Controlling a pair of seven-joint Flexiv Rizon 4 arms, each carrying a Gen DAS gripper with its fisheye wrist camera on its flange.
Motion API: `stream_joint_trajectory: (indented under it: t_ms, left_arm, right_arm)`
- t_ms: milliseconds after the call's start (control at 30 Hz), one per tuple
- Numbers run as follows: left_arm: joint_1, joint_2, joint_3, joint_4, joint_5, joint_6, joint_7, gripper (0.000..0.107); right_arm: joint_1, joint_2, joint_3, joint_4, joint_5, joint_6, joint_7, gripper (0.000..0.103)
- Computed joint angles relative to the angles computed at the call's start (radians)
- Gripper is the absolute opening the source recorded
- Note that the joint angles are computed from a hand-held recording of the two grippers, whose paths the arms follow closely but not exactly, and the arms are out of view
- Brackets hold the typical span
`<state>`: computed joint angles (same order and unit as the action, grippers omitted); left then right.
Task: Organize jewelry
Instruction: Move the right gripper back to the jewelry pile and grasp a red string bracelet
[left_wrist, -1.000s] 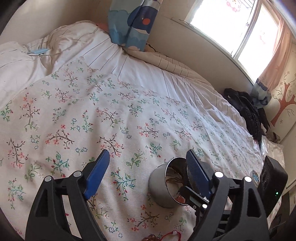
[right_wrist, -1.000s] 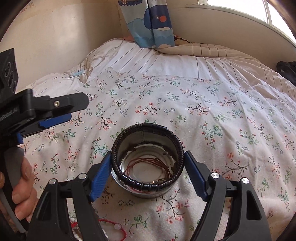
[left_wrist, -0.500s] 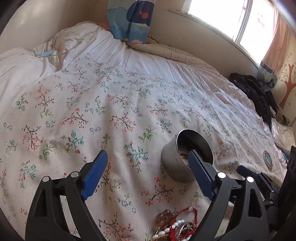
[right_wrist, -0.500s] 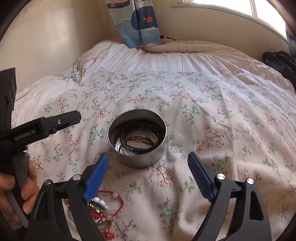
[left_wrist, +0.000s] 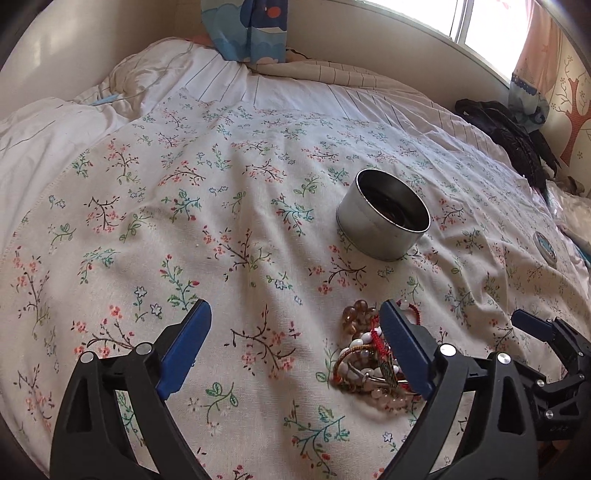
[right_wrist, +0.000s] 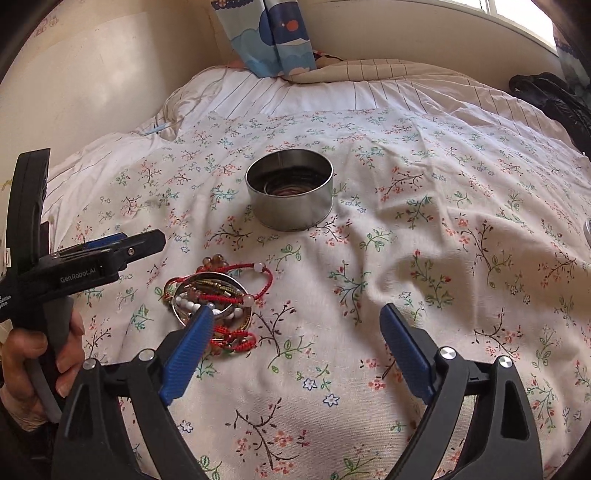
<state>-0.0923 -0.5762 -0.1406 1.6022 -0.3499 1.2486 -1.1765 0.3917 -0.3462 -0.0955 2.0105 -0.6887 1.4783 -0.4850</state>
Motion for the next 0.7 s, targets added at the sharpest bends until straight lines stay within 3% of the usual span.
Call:
stream_joint_trajectory:
  t_ms: [100,267,433,500,567,633,700]
  left_arm:
    - [0.026,0.003,-0.025,0.010,-0.034,-0.006,0.005,0.088]
    - [0.072,0.011,-0.114,0.037,-0.111,-0.004,0.128,0.088]
    - [0.027,0.013,-0.099,0.040,-0.087,-0.008,0.218,0.088]
    - [-0.001,0.013,-0.065,0.040,-0.065,0.035,0.200,0.089]
    - [-0.013,0.004,-0.032,0.020,-0.065,0.020,0.141,0.089]
    - [-0.011,-0.007,-0.006,-0.005,-0.075,-0.015,0.067,0.088]
    - [0.024,-0.013,-0.030,-0.007,-0.120,-0.031,0.033,0.088]
  right_arm:
    - [-0.008,-0.010,0.020,-0.012,0.018,-0.020,-0.028,0.088]
    - [-0.008,-0.012,0.018,-0.015,0.025,-0.041,-0.026,0.088]
    - [-0.020,-0.014,0.025,-0.020,0.041,-0.064,-0.022,0.088]
    - [-0.013,-0.019,0.007,-0.027,0.020,-0.068,-0.010,0.088]
    - [-0.015,-0.038,0.006,-0.059,0.002,-0.091,-0.028,0.088]
    - [-0.049,-0.074,0.054,-0.109,0.041,-0.101,-0.104,0.088]
    - [-0.054,-0.112,0.074,-0.172,0.059,-0.152,-0.185,0.088]
